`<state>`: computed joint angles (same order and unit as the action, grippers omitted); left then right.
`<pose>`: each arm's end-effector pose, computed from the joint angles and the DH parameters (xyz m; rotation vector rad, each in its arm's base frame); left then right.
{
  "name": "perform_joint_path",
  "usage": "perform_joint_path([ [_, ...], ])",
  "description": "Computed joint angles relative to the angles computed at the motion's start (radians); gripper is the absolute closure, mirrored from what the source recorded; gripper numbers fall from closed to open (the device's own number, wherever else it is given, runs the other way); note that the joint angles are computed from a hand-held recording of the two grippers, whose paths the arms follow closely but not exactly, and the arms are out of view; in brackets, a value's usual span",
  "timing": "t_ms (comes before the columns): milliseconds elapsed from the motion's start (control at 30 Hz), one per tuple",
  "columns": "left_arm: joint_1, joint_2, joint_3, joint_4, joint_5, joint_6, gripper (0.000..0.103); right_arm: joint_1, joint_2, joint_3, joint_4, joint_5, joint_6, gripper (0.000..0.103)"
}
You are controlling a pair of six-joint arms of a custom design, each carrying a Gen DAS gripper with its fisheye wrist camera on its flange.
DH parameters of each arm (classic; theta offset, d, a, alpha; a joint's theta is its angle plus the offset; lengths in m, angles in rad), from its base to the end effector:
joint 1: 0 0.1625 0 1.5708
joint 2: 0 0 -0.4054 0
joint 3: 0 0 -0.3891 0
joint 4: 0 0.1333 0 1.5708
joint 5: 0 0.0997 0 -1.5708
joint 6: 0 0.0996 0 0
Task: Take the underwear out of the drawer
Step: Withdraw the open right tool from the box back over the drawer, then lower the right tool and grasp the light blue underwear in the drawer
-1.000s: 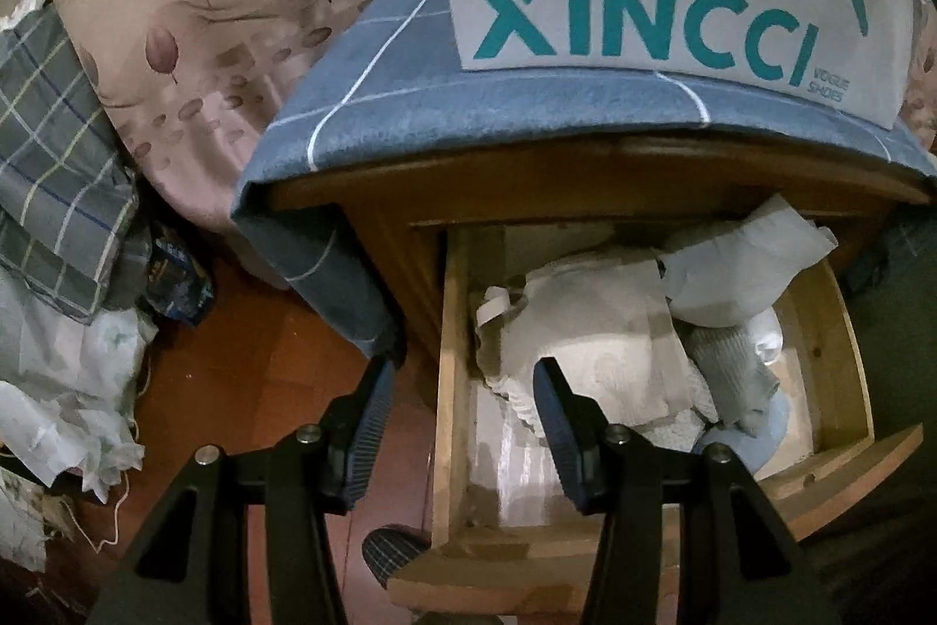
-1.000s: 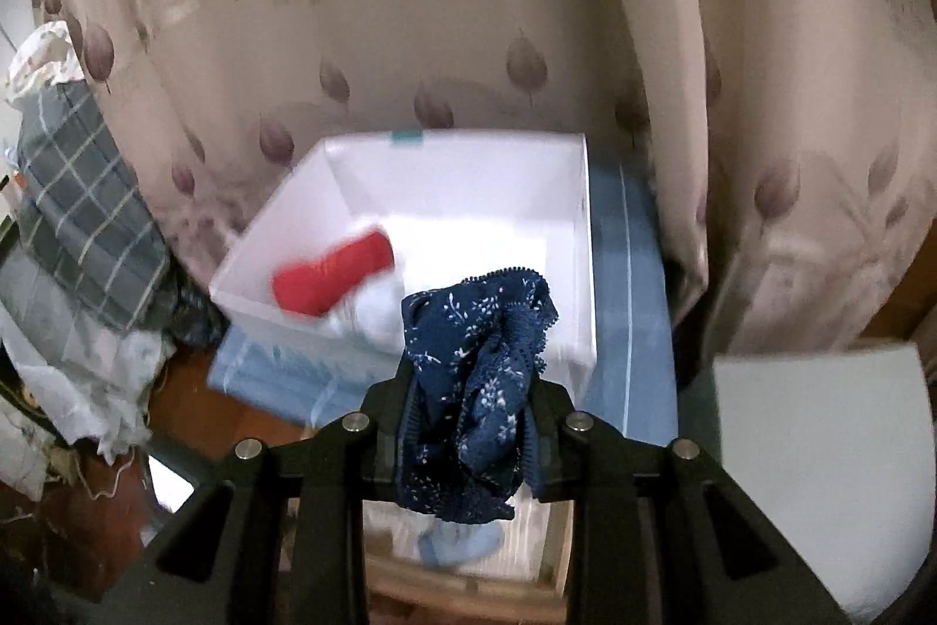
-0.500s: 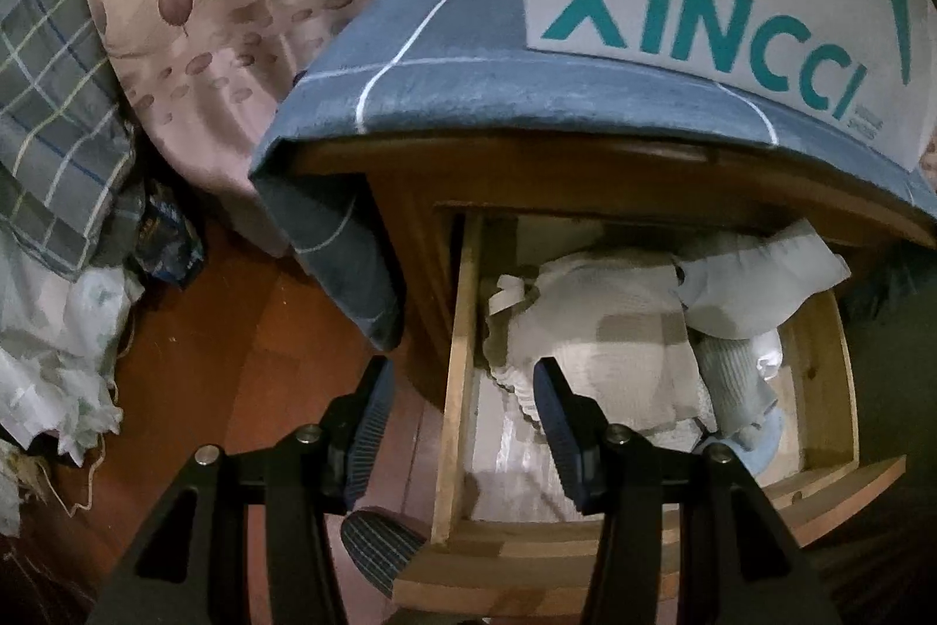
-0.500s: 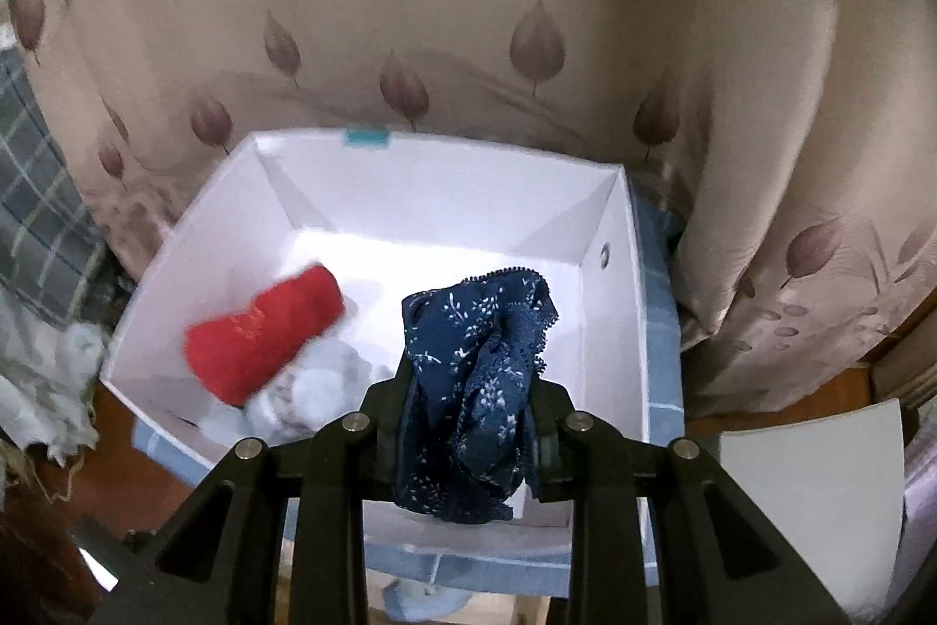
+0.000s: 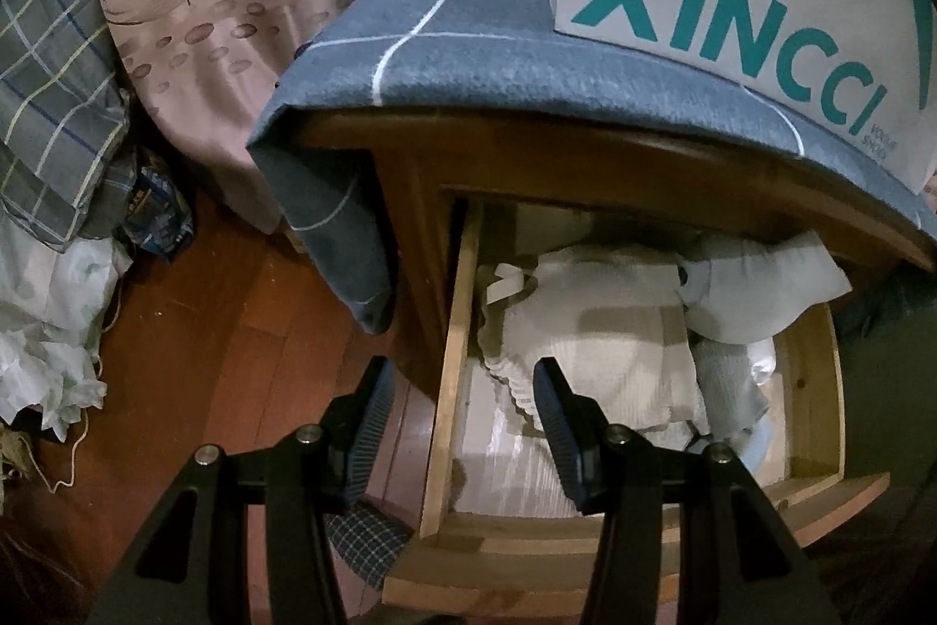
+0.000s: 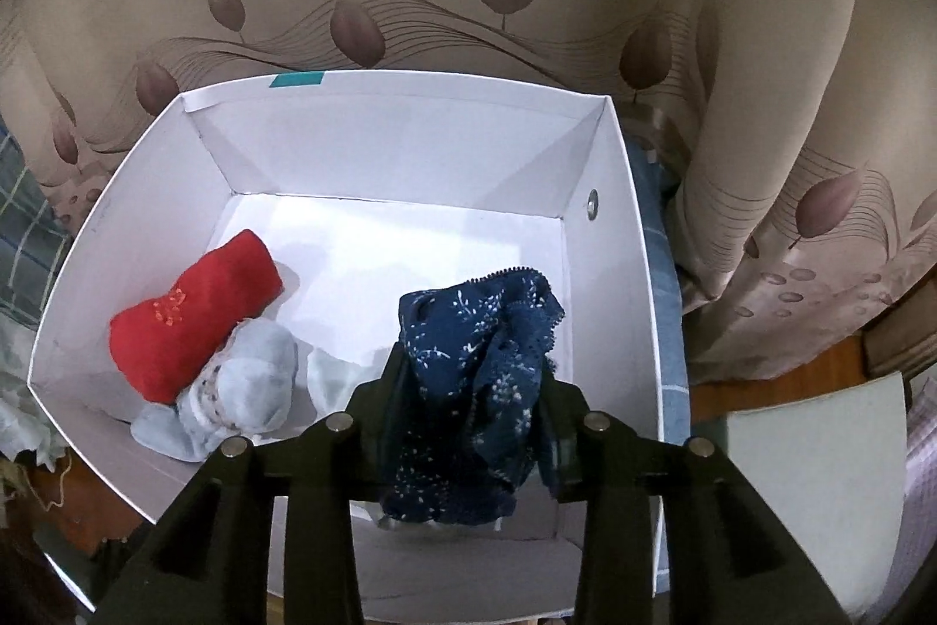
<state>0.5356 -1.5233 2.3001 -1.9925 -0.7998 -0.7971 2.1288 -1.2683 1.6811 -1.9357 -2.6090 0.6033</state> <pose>-0.2108 -0.3608 0.1930 0.4503 2.3195 -0.5011 0.3444 -0.4621 0.3381 -0.0195 -2.1697 0.6366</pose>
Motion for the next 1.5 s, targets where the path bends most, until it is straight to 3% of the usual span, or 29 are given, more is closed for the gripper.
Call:
perform_joint_path([
  [33, -0.002, 0.001, 0.001, 0.001, 0.003, 0.001, 0.053, 0.003, 0.001, -0.001, 0.005, -0.002, 0.003, 0.06],
  [233, 0.005, 0.004, -0.001, 0.01, -0.004, 0.002, 0.053, 0.027, -0.002, 0.001, -0.015, -0.008, -0.013, 0.048],
  [533, 0.012, 0.007, -0.005, 0.026, -0.005, -0.008, 0.053, 0.094, -0.013, -0.013, 0.029, -0.015, -0.006, 0.042],
  [667, 0.013, 0.003, -0.003, 0.037, -0.001, -0.017, 0.053, 0.141, -0.048, 0.022, 0.045, 0.027, -0.018, 0.041],
  [967, 0.027, -0.007, -0.007, 0.052, -0.018, -0.038, 0.053, 0.219, -0.152, 0.193, 0.196, 0.133, 0.139, 0.037],
  [1167, 0.03, -0.01, -0.01, 0.063, -0.022, -0.057, 0.053, 0.148, -0.158, 0.346, 0.204, 0.255, 0.202, 0.034],
  [1333, 0.031, -0.009, -0.011, 0.061, -0.031, -0.045, 0.053, 0.032, -0.101, 0.447, 0.088, 0.368, 0.213, 0.034],
  [1500, 0.039, -0.014, -0.008, 0.04, -0.043, -0.027, 0.053, -0.044, -0.031, 0.474, 0.03, 0.389, 0.236, 0.031],
])
